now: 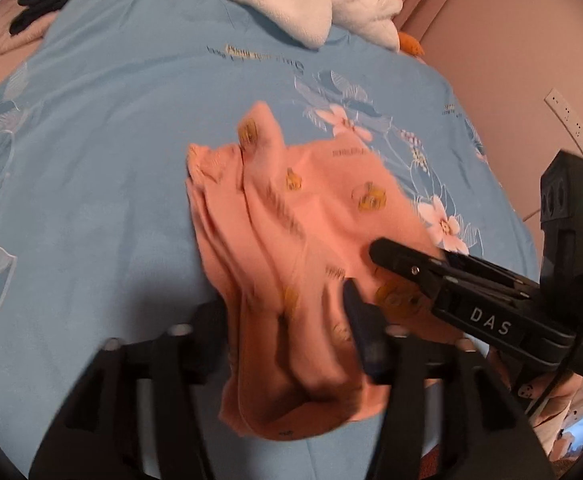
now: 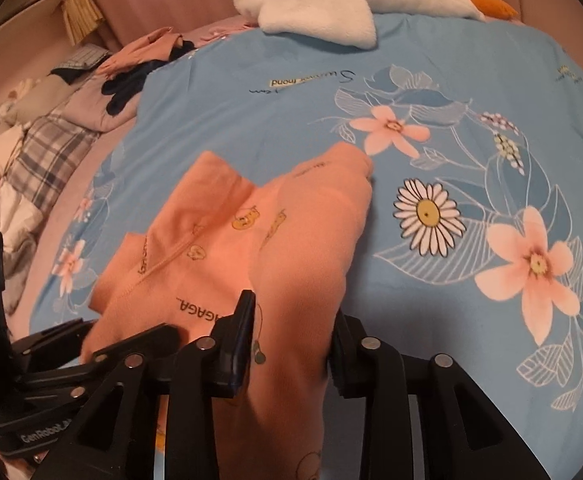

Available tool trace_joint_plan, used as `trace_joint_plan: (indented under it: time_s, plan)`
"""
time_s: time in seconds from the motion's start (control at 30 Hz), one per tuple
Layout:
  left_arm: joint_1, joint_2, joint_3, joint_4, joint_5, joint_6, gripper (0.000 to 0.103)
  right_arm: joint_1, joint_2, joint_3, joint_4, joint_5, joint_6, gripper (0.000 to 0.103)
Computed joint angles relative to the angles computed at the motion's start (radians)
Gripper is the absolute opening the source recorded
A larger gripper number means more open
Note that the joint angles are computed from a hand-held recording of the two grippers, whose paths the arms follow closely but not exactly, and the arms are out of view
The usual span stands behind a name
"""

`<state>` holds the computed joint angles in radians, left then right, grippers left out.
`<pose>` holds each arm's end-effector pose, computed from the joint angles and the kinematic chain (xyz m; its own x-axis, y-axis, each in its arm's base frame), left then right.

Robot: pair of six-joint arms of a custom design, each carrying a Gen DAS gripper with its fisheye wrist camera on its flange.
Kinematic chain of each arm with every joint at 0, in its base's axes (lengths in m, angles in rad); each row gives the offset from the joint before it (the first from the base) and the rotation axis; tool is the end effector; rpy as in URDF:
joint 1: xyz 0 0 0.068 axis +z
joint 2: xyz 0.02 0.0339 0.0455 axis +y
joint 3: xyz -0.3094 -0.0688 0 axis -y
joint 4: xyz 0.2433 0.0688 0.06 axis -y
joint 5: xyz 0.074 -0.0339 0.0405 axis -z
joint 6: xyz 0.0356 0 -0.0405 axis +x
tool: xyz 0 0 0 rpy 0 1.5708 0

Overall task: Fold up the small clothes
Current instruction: 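Release the garment with the left gripper and withdraw both grippers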

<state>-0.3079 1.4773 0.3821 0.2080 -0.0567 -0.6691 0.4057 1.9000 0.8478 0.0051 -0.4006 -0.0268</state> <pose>0.2151 -0.0663 0.1478 -0.7461 -0.4126 -0.5227 -0.2477 0.9005 -0.3573 0.3126 0.1494 0.1322 -0.7809 -0.3623 -0.5090 -0.5637 0.7597 0.3242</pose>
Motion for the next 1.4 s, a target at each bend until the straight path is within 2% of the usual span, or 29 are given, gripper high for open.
trace_joint_plan:
  time_s: [0.07,0.17,0.23,0.33,0.57,0.77,0.97,1.13,1.4]
  plan:
    - [-0.013,-0.058,-0.004,-0.039,-0.038,-0.008,0.075,-0.002,-0.042,-0.036,0.032,0.049,0.007,0.056]
    - [-0.016,-0.160,-0.002,-0.115,-0.063,0.007,0.082,-0.014,-0.105,-0.060,0.043,0.092,0.000,0.068]
    - [-0.036,-0.232,-0.005,-0.156,-0.096,0.009,0.087,-0.026,-0.155,-0.072,0.038,0.112,-0.003,0.072]
    - [-0.097,-0.382,0.011,-0.267,-0.181,-0.003,0.103,-0.041,-0.249,-0.097,0.029,0.131,-0.010,0.079]
    - [-0.251,-0.527,0.059,-0.432,-0.337,-0.062,0.102,-0.039,-0.401,-0.150,0.011,0.119,-0.005,0.089]
    - [-0.354,-0.520,0.068,-0.493,-0.427,-0.139,0.102,0.007,-0.472,-0.210,0.023,0.184,0.000,0.089]
    - [-0.405,-0.503,0.071,-0.523,-0.466,-0.185,0.102,0.007,-0.499,-0.235,0.020,0.197,0.014,0.089]
    - [-0.409,-0.514,0.064,-0.515,-0.433,-0.191,0.102,-0.004,-0.523,-0.252,0.015,0.205,0.023,0.090]
    - [-0.451,-0.508,0.073,-0.535,-0.463,-0.213,0.102,-0.015,-0.540,-0.269,0.014,0.221,0.027,0.090]
